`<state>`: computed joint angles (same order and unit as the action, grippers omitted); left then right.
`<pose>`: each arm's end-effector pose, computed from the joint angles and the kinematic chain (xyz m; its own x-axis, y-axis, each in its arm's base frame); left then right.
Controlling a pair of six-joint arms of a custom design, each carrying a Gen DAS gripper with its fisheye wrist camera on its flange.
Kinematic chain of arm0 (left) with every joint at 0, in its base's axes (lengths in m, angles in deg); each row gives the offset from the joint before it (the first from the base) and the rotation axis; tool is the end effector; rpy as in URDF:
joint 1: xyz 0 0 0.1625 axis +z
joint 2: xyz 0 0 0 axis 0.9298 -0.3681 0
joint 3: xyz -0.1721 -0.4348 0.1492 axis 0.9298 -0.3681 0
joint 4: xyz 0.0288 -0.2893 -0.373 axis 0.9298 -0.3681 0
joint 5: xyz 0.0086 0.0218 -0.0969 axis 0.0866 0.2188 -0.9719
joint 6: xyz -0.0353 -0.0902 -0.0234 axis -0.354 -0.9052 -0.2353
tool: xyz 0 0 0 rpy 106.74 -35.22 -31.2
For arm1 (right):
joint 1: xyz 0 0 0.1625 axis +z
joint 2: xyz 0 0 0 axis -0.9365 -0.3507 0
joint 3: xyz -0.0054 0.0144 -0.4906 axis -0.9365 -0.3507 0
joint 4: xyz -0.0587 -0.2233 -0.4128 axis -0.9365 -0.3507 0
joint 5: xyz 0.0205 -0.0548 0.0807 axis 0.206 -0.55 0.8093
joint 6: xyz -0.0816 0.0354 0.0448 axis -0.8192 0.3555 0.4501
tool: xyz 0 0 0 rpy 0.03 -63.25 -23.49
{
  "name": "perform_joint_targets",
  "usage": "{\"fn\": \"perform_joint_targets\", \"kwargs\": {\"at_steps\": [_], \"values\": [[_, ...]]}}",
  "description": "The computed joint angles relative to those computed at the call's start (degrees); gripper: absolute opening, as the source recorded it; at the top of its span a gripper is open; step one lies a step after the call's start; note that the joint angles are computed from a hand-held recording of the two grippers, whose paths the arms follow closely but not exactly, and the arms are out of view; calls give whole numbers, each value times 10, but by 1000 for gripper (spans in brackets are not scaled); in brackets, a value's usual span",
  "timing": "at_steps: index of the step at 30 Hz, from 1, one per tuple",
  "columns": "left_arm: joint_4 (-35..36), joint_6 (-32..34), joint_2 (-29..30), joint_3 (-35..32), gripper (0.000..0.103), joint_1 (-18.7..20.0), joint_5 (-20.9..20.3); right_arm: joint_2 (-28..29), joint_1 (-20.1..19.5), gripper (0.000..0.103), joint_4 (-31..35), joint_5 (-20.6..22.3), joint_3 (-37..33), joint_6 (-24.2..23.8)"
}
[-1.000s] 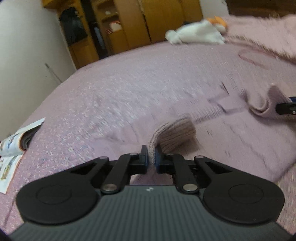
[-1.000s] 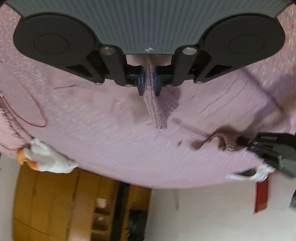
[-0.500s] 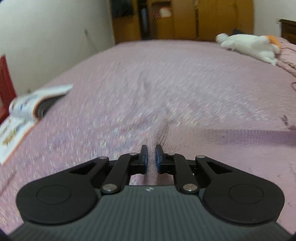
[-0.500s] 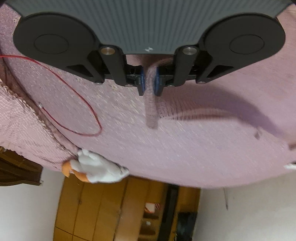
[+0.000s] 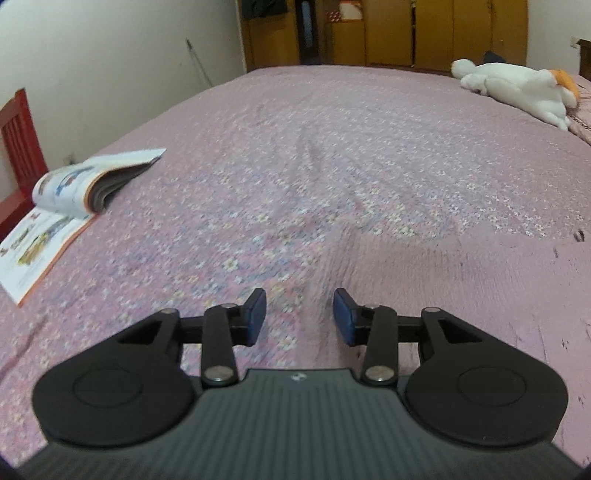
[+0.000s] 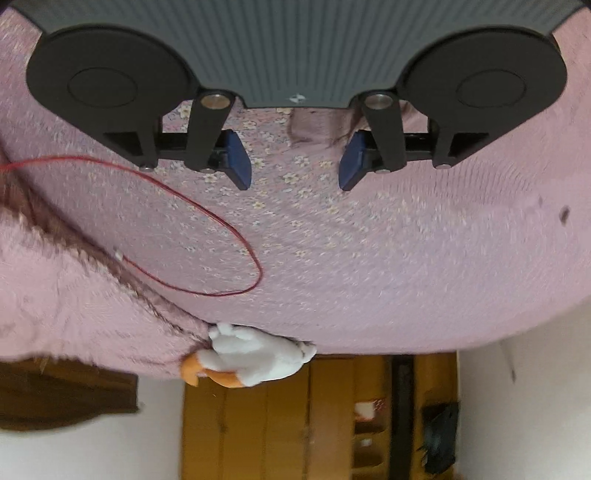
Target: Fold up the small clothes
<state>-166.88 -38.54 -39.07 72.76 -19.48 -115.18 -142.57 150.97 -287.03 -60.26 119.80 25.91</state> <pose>-0.0846 -0.4368 0.1314 -0.6379 -0.0792 -0.7660 0.5474 0.6530 -0.5234 0.0405 -0.3974 0.1815 -0.7042 0.2121 0.6775 -0.5256 0.4857 -0.6984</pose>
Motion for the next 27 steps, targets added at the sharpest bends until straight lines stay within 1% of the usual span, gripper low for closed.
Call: {"fn": "perform_joint_targets", "kwargs": {"at_steps": [1,3,5,6,7,8,9,10,12,13,15,16,17,18,19,20,21,23,24,25,26,27], "values": [[20,-20,-12,7,42,-4,-1,-15,-9,60,15,21,9,26],[49,-56,-31,19,42,-10,-5,-60,-36,60,71,91,32,82],[79,-91,-49,31,42,-21,-12,-122,-68,60,172,174,51,135],[90,-104,-56,36,42,-26,-14,-145,-75,60,219,192,54,151],[95,-112,-60,42,42,-33,-16,-161,-78,59,257,197,54,166],[96,-117,-60,46,42,-39,-17,-172,-81,54,281,199,55,176],[100,-124,-62,50,42,-45,-18,-182,-81,47,305,194,55,183],[103,-128,-62,53,42,-51,-21,-191,-78,45,328,187,55,189],[99,-128,-61,59,42,-61,-30,-207,-79,45,365,185,58,195],[97,-126,-59,61,42,-65,-33,-208,-80,45,371,186,58,195],[97,-122,-55,61,42,-67,-41,-193,-74,45,371,167,51,201],[101,-124,-54,60,42,-67,-45,-184,-74,45,373,167,46,203],[105,-128,-52,59,42,-66,-46,-176,-79,28,378,183,42,196],[108,-135,-48,58,42,-66,-41,-171,-85,8,380,202,39,189],[103,-132,-44,58,42,-64,-39,-164,-86,8,371,212,37,179],[92,-124,-39,57,42,-61,-40,-154,-80,7,344,210,38,162],[83,-117,-35,57,42,-59,-42,-137,-67,7,299,190,37,135],[69,-102,-29,54,42,-50,-47,-101,-42,7,228,123,28,85],[69,-100,-28,51,42,-44,-49,-90,-39,7,220,100,22,71],[71,-98,-28,49,42,-39,-54,-85,-41,7,232,85,17,70],[65,-94,-26,48,42,-36,-56,-73,-41,7,229,71,12,66],[54,-88,-21,48,42,-34,-57,-57,-45,7,208,71,10,52]]}}
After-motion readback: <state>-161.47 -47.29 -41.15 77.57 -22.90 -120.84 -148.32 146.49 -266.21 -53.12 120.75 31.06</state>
